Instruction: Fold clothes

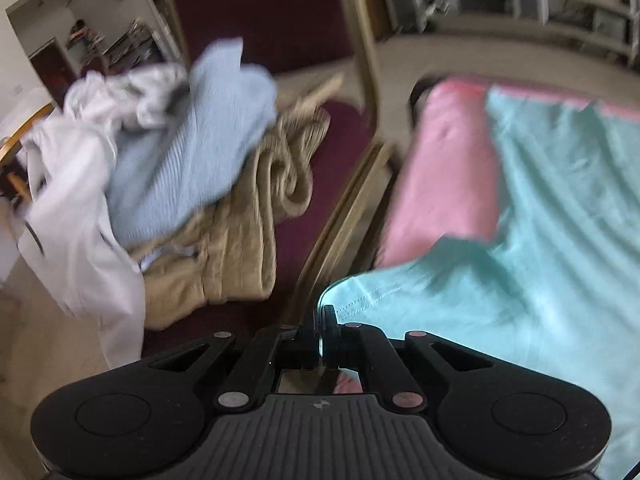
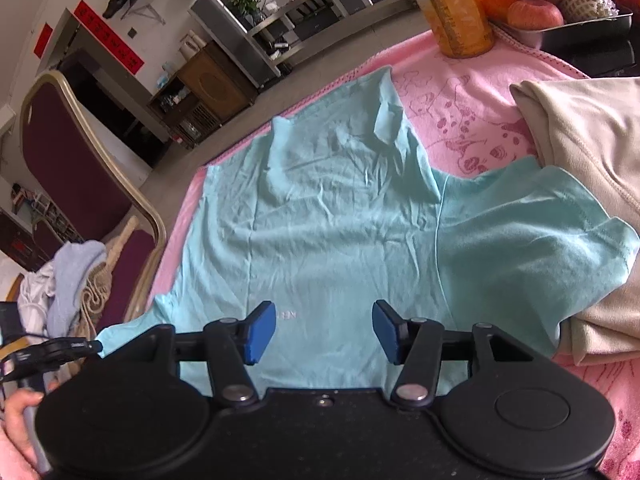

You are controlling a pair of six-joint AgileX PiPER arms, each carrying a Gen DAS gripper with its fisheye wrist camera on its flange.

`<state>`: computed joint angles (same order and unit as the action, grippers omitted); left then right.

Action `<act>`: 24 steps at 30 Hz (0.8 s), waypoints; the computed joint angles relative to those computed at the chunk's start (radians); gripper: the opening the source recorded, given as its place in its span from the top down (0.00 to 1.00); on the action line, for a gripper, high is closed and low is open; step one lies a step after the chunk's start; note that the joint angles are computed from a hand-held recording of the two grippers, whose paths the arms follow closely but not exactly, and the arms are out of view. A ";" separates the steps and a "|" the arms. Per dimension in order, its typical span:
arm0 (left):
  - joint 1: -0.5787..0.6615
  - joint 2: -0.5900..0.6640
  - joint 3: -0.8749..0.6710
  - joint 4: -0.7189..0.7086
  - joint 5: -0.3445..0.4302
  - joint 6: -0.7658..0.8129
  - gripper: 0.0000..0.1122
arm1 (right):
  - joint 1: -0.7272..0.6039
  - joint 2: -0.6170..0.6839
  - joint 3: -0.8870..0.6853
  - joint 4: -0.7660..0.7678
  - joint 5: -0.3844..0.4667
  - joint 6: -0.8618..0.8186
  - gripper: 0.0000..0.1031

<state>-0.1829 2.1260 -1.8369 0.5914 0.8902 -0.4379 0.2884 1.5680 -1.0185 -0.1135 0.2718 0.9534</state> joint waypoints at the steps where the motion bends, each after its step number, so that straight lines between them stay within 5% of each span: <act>1: 0.003 0.023 -0.030 -0.006 0.028 0.003 0.99 | 0.001 0.005 -0.006 0.006 0.011 -0.010 0.48; 4: 0.011 0.059 -0.079 -0.001 0.073 -0.015 0.97 | 0.002 0.014 -0.015 -0.006 0.039 -0.003 0.48; 8: 0.022 -0.037 0.047 0.060 -0.009 -0.112 0.96 | -0.003 -0.003 0.003 -0.027 0.039 0.021 0.48; 13: 0.110 -0.225 0.243 -0.333 -0.134 0.172 0.85 | -0.009 -0.017 0.018 -0.005 0.032 0.006 0.47; 18: 0.150 -0.334 0.396 -0.711 -0.071 0.520 0.84 | -0.010 -0.013 0.009 0.111 0.030 -0.136 0.47; 24: 0.153 -0.311 0.421 -0.824 -0.031 0.489 0.77 | 0.017 -0.004 -0.008 0.062 0.051 -0.121 0.47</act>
